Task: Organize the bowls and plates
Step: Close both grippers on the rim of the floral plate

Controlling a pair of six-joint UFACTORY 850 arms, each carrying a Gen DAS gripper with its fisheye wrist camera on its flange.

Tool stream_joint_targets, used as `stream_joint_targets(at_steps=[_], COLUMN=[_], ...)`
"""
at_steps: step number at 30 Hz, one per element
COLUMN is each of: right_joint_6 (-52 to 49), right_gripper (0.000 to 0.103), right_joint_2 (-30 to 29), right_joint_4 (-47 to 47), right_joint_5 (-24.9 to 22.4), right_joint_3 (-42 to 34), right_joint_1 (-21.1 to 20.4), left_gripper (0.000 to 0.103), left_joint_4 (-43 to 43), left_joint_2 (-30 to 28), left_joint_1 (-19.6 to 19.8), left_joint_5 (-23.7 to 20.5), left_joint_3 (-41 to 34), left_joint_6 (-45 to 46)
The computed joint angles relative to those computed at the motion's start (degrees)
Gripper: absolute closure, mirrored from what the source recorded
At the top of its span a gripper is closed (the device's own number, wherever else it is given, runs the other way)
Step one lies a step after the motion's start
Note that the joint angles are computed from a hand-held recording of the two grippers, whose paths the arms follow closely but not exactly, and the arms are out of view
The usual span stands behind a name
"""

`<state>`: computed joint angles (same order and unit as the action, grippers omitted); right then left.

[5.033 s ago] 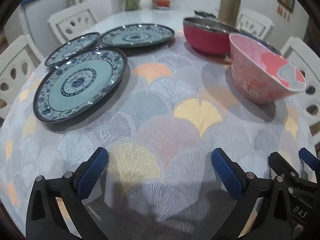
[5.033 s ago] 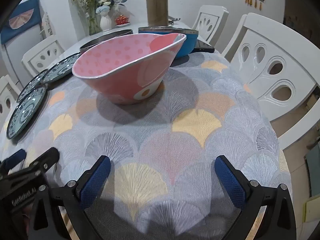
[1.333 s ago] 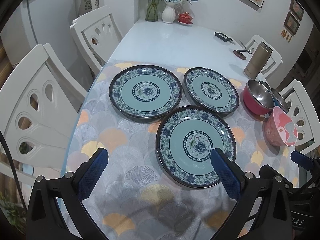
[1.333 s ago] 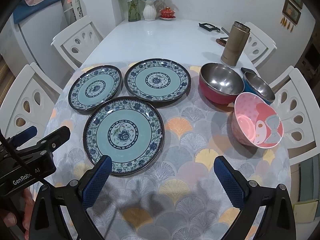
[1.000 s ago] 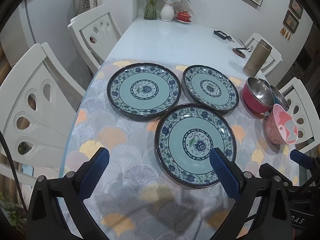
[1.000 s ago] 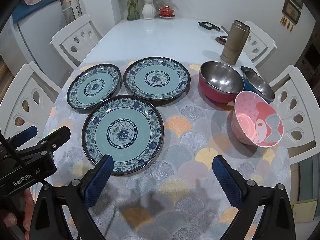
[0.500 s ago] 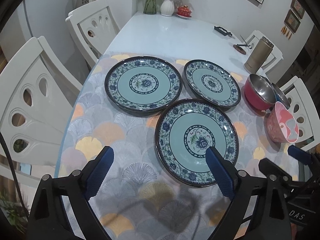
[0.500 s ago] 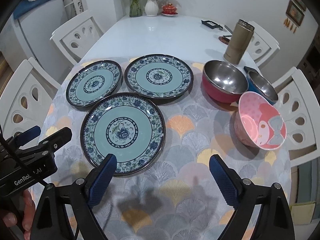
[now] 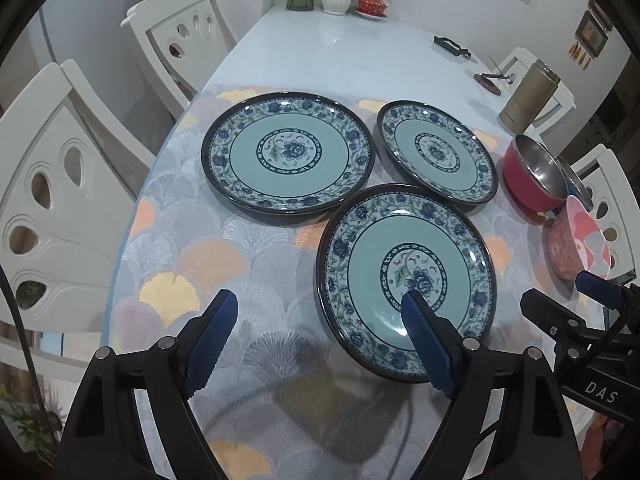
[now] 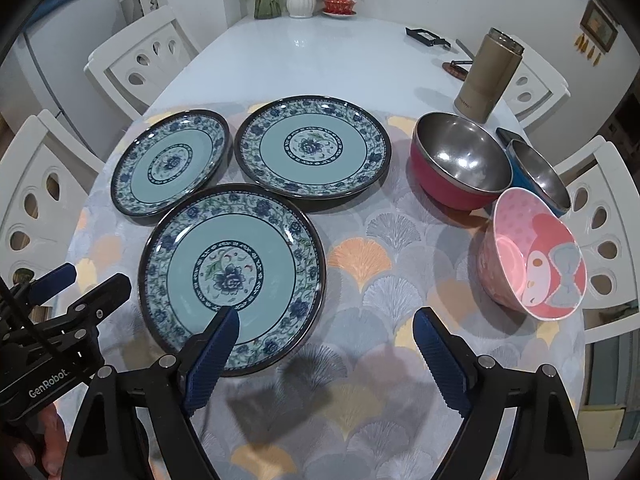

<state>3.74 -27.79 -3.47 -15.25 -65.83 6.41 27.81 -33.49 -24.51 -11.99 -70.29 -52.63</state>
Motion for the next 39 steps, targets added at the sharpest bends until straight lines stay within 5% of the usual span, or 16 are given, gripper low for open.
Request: stream_joint_targets(at_steps=[17,24,34,39], right_joint_6=[-6.96,-14.09,-21.64,-28.84], right_gripper=[0.02,0.031,0.051,0.06], right_joint_2=[-7.94,-11.17,-14.0,-14.73], right_joint_4=[7.13,14.55,23.26,31.26], right_joint_5=[-3.56,-5.74,-8.8,-10.63], right_joint_3=[-7.6,-10.57,-12.53,-12.88], right_joint_1=[-1.18,-1.85,-3.0,-4.07], left_gripper=[0.027,0.037,0.067,0.075], left_joint_4=[-24.78,-33.13,-38.86,-54.64], left_joint_2=[-6.05,-7.9,-9.02,-9.17], left_joint_1=[2.32,2.69,2.87,3.76], left_joint_5=[-1.32,-2.31,-2.15,-1.14], left_joint_3=[-5.52,-6.97,-7.77,-7.36], left_joint_6=[23.53,31.61,39.2,54.14])
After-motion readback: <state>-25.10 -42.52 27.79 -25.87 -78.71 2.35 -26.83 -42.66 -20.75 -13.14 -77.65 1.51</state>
